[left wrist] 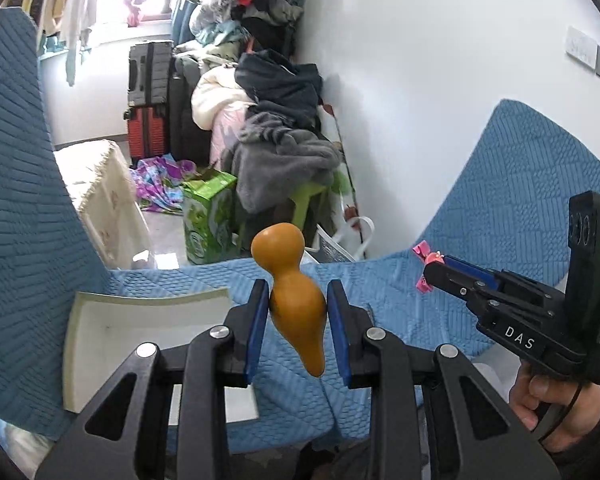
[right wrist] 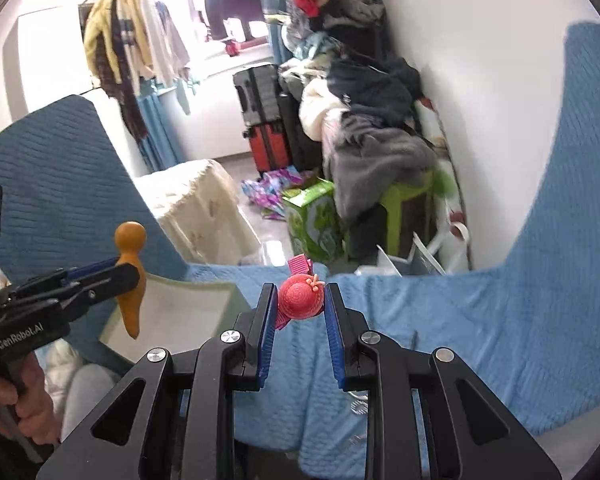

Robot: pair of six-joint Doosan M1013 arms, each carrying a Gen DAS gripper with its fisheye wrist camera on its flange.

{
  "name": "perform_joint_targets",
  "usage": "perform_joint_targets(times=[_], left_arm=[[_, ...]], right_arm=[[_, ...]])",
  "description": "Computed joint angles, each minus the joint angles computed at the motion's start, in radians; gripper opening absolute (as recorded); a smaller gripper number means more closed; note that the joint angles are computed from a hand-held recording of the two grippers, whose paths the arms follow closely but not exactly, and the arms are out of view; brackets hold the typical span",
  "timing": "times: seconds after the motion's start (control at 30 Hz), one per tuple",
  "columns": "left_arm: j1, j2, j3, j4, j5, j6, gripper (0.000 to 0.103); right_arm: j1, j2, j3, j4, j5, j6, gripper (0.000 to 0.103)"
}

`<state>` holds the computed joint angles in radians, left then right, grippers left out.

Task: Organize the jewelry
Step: 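Lift both charms and carry them toward the white box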

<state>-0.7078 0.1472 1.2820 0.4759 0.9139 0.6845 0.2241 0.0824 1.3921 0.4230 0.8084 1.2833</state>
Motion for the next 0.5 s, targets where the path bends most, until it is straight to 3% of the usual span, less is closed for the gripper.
perform_joint_targets(times=[0.4, 0.5], left_arm=[[0.061, -0.066, 0.124, -0.012, 0.009, -0.069, 0.031], [0.076, -0.073, 0.151, -0.014, 0.014, -0.098, 0.031]], right_arm=[[0.11, 0.074, -0.06, -0.014, 0.05, -0.028, 0.021], [0.136, 0.11, -0.085, -0.022, 0.114, -0.021, 0.021]])
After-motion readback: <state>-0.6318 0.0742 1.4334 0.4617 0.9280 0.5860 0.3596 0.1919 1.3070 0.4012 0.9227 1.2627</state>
